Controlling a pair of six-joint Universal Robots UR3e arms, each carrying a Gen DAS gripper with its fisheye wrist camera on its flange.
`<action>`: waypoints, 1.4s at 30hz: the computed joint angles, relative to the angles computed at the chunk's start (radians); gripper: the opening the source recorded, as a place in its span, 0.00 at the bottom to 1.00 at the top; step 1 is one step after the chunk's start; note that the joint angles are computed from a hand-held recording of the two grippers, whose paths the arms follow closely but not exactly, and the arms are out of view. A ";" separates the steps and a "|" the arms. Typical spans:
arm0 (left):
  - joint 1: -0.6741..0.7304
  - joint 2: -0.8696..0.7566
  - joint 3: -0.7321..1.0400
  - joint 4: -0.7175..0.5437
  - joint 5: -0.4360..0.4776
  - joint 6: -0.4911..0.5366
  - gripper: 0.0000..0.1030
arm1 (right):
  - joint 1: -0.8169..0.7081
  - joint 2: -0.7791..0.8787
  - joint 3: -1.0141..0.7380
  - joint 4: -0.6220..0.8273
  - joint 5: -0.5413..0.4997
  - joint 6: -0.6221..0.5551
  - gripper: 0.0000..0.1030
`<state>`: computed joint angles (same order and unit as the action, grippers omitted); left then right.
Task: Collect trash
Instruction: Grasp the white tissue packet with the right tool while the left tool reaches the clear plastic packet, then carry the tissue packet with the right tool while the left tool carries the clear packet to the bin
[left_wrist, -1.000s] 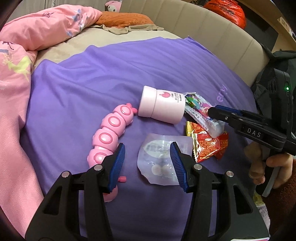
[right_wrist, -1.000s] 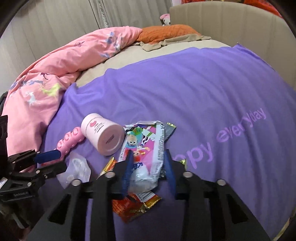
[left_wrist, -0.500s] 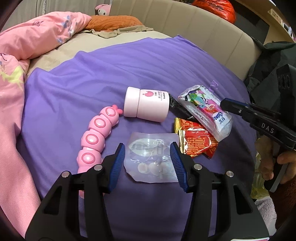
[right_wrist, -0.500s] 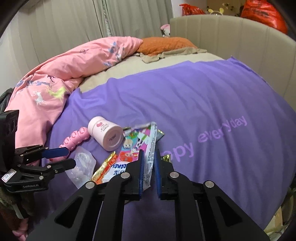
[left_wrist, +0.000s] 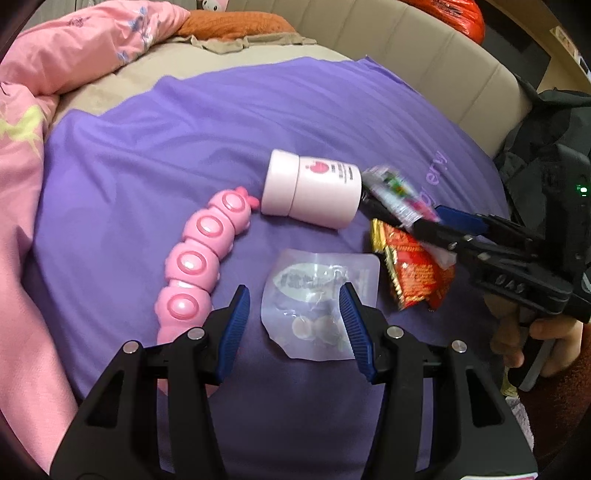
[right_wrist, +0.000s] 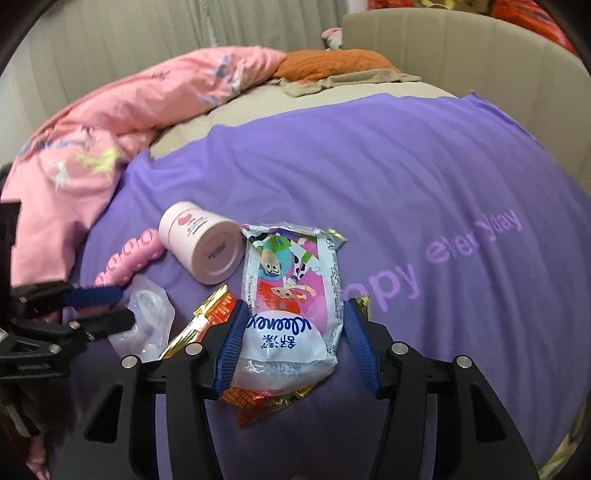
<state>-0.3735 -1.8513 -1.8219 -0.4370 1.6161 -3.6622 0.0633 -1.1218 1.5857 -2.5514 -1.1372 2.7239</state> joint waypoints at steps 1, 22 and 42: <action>0.002 -0.005 0.000 0.003 -0.006 0.001 0.47 | -0.009 -0.010 0.011 0.005 0.005 -0.003 0.24; -0.227 -0.034 0.139 -0.008 0.327 -0.054 0.00 | -0.525 -0.865 0.652 0.226 0.264 -0.311 0.14; -0.581 -0.394 1.083 -0.474 0.672 0.016 0.00 | -1.261 -1.281 0.363 1.599 0.499 -1.293 0.14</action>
